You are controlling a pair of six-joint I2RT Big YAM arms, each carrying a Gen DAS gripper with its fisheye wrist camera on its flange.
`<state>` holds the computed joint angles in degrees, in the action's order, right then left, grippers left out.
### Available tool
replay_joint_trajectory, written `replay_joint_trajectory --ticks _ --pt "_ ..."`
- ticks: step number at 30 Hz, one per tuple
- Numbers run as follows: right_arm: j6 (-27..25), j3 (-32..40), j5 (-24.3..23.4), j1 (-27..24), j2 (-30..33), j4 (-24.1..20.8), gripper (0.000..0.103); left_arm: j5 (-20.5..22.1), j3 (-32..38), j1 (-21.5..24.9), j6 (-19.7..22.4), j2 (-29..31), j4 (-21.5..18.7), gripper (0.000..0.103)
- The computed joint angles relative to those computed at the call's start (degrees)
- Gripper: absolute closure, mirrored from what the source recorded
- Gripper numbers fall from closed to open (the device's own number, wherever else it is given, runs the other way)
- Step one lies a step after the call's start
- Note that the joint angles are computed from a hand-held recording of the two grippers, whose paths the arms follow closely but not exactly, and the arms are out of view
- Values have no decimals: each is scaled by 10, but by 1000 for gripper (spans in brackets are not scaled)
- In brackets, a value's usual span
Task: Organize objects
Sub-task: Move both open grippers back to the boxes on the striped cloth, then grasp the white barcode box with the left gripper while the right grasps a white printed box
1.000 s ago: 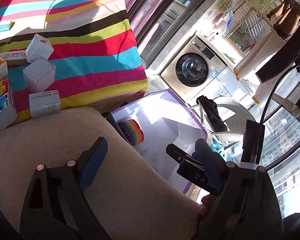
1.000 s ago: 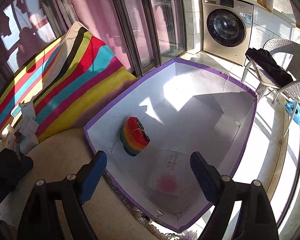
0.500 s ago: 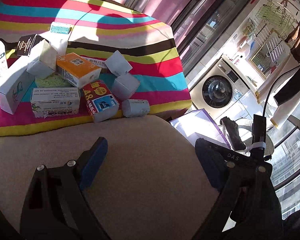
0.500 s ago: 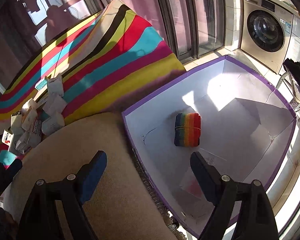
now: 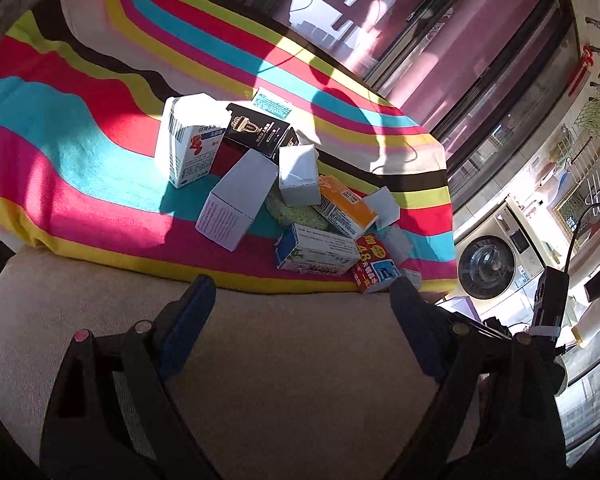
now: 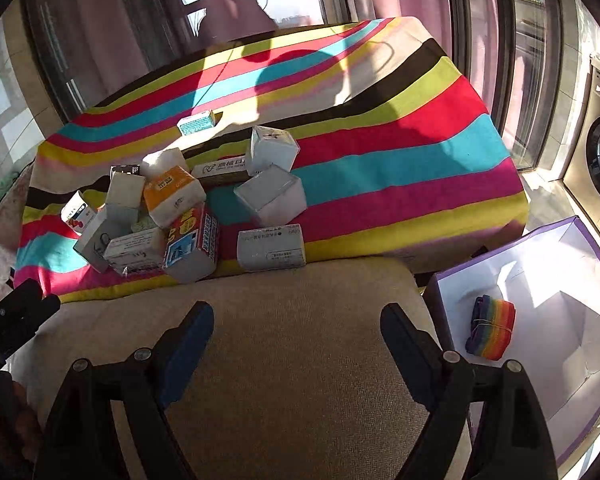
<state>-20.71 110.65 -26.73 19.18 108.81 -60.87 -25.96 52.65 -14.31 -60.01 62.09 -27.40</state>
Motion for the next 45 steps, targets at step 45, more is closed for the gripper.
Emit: replay_joint_trajectory --ticks 45 --pt "4 61 84 43 53 27 56 22 25 175 141 39 5 41"
